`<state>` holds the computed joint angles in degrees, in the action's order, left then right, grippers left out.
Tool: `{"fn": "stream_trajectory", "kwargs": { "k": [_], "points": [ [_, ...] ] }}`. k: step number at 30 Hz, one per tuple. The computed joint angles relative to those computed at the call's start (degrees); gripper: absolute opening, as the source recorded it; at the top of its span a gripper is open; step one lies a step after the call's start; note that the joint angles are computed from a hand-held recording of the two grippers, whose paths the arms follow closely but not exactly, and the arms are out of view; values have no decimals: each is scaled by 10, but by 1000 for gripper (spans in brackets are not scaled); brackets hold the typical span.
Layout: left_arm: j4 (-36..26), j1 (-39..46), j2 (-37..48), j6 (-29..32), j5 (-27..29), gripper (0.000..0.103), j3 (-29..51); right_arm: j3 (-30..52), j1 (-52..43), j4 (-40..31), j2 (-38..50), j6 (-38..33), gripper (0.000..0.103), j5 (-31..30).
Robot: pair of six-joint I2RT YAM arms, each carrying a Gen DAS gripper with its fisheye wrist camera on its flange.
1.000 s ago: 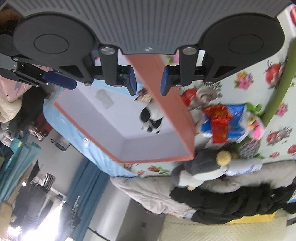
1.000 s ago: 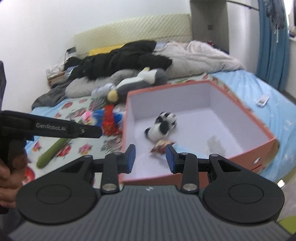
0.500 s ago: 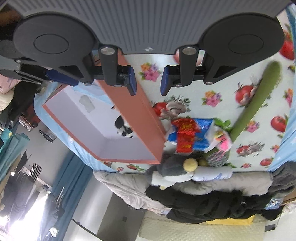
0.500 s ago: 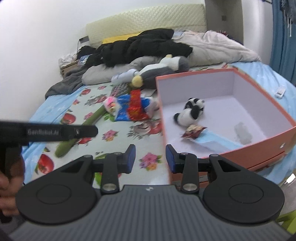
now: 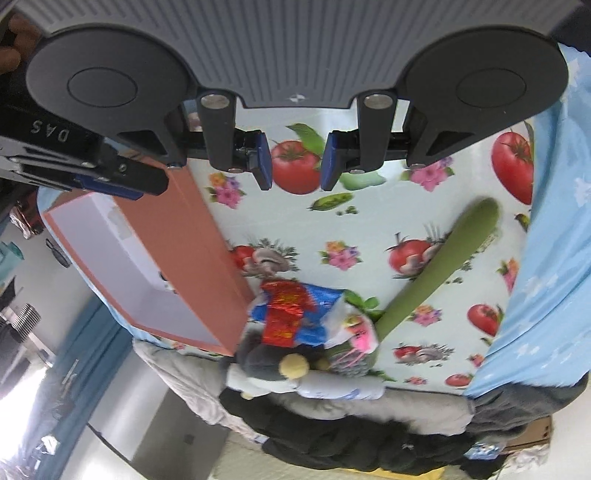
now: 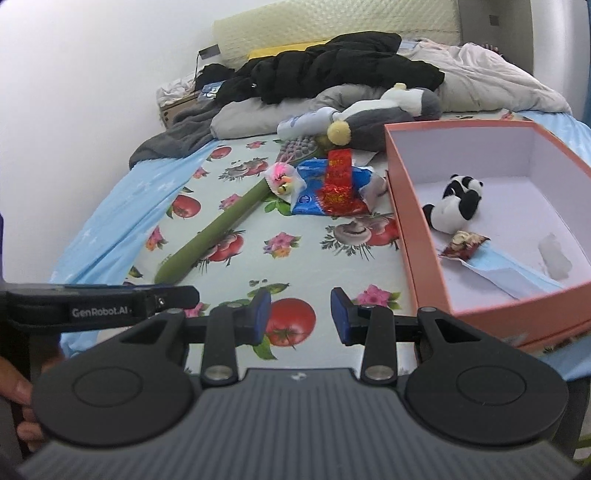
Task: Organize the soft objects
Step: 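Withdraw both open tools from the box back toward the pile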
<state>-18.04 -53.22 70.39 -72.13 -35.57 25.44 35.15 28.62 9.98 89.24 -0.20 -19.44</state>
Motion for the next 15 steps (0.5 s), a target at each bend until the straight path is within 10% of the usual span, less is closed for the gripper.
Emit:
{"fn": "stream_trajectory", "kwargs": {
  "k": [15],
  "points": [
    [306, 261, 132, 204, 128, 33, -56, 202, 23, 6, 206, 29, 39, 25]
  ]
}}
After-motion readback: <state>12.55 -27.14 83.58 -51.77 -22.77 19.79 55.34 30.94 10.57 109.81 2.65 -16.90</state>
